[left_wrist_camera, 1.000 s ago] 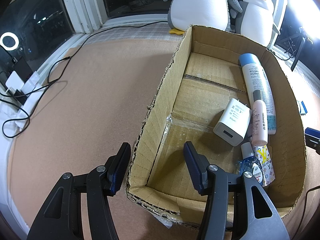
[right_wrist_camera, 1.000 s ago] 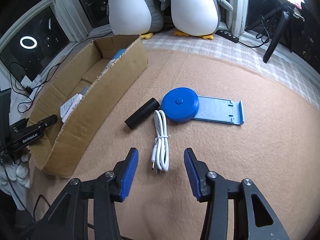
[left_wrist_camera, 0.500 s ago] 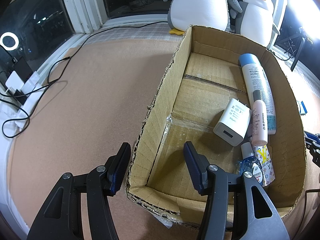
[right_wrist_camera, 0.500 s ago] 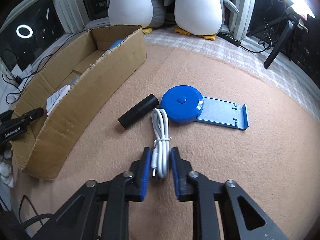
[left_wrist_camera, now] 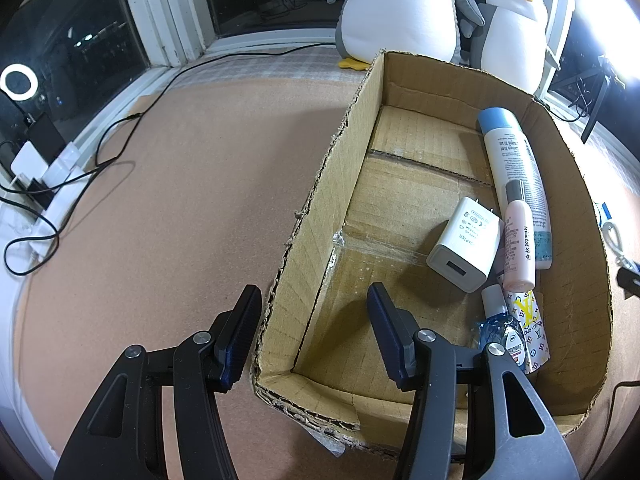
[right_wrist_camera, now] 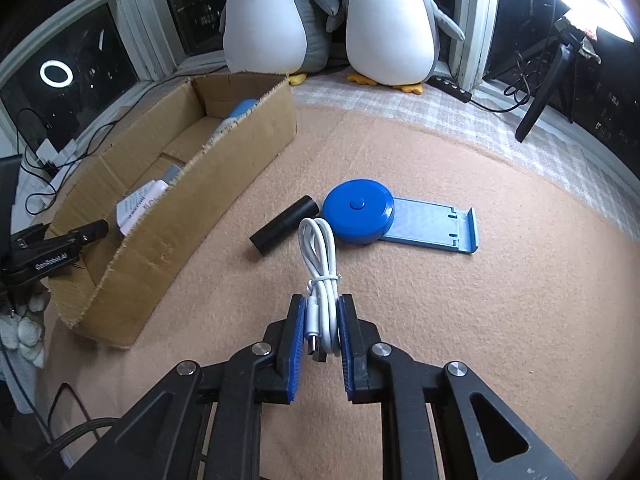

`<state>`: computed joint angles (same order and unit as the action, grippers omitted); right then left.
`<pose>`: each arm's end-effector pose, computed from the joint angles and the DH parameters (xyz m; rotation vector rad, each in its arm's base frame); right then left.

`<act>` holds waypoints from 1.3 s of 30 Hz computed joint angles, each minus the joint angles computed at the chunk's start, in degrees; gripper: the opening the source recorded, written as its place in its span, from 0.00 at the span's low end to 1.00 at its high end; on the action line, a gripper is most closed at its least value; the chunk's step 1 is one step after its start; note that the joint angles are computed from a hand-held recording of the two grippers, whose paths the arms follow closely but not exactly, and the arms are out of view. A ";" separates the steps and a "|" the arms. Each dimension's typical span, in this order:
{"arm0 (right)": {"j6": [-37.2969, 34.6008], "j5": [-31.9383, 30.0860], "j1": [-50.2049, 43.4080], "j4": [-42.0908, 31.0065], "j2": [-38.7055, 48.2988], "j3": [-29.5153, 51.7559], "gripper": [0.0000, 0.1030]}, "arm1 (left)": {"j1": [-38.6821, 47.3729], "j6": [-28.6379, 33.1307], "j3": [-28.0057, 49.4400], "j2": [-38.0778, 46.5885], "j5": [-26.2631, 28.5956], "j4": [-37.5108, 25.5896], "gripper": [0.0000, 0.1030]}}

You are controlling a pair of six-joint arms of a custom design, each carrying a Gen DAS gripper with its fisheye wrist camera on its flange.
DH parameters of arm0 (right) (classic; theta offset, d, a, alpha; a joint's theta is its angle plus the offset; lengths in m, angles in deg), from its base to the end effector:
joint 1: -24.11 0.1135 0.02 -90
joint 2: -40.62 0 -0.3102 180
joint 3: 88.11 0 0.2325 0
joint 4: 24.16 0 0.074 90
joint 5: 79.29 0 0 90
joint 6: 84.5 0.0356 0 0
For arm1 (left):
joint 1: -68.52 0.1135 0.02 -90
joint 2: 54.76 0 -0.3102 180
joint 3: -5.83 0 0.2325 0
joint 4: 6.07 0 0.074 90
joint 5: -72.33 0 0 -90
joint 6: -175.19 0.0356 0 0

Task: Organize rigid objects
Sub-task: 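Close the right gripper on the coiled white USB cable, then carry the white cable with the right gripper into the box and release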

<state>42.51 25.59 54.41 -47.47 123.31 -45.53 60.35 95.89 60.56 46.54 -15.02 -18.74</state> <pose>0.1832 0.0965 0.1744 0.2335 2.6053 0.0581 0.2934 -0.0438 0.1547 0.4431 2.5656 -0.0444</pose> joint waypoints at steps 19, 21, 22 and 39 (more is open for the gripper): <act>-2.35 1.36 6.00 -4.87 3.51 16.73 0.14 | 0.02 -0.19 0.20 -0.05 0.12 -0.24 0.52; -2.90 0.87 5.92 -4.40 5.10 18.34 0.14 | 0.03 -0.18 0.21 -0.05 0.13 -0.25 0.52; -3.20 0.51 5.90 -4.09 6.07 19.29 0.14 | 0.03 -0.18 0.21 -0.05 0.13 -0.25 0.52; -5.14 -2.20 5.69 -2.13 18.17 28.07 0.14 | 0.01 -0.27 0.23 -0.01 0.14 -0.24 0.52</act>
<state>37.37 23.40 60.10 -49.60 141.48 -17.46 60.36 95.62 60.79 46.52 -14.88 -18.98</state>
